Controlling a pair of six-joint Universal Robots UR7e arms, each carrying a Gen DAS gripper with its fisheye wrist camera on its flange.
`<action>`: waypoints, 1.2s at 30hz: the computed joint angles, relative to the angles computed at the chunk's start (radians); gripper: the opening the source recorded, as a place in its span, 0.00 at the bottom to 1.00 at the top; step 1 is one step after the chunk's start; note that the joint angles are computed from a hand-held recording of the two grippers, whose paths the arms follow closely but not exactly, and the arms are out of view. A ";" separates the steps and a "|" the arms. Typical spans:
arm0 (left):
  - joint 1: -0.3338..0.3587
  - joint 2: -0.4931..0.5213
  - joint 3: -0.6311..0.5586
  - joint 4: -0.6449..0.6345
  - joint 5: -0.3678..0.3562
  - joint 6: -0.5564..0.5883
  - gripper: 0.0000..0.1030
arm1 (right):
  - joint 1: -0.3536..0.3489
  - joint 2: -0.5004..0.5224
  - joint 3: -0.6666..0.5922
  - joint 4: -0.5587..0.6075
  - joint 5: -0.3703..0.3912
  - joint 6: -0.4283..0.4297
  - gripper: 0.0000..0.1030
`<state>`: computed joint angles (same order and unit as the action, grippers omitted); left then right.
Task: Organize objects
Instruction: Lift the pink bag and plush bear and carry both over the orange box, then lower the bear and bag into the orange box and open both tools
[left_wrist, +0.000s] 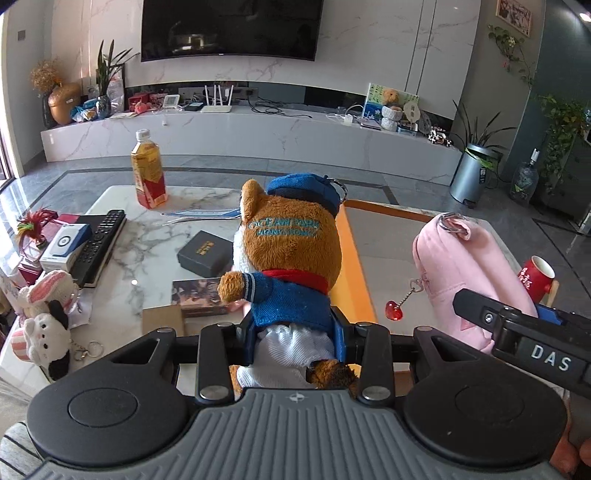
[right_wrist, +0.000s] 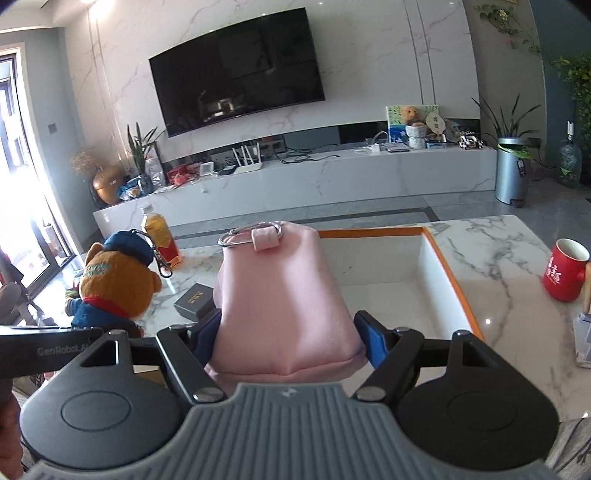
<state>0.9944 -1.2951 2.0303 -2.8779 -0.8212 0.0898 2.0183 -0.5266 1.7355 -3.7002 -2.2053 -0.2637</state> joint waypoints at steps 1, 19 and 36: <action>-0.004 0.013 -0.009 0.012 -0.007 -0.006 0.42 | -0.007 -0.011 0.000 0.017 -0.013 0.004 0.75; -0.003 0.262 -0.192 0.273 0.005 -0.122 0.42 | -0.196 -0.121 -0.023 0.385 0.092 0.062 0.75; -0.063 0.350 -0.261 0.497 0.204 -0.171 0.43 | -0.250 -0.117 -0.078 0.499 0.122 0.014 0.75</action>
<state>0.9313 -0.9449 1.7697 -2.3813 -0.6175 -0.0816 1.7686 -0.6435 1.6578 -3.2015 -2.0830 -0.2498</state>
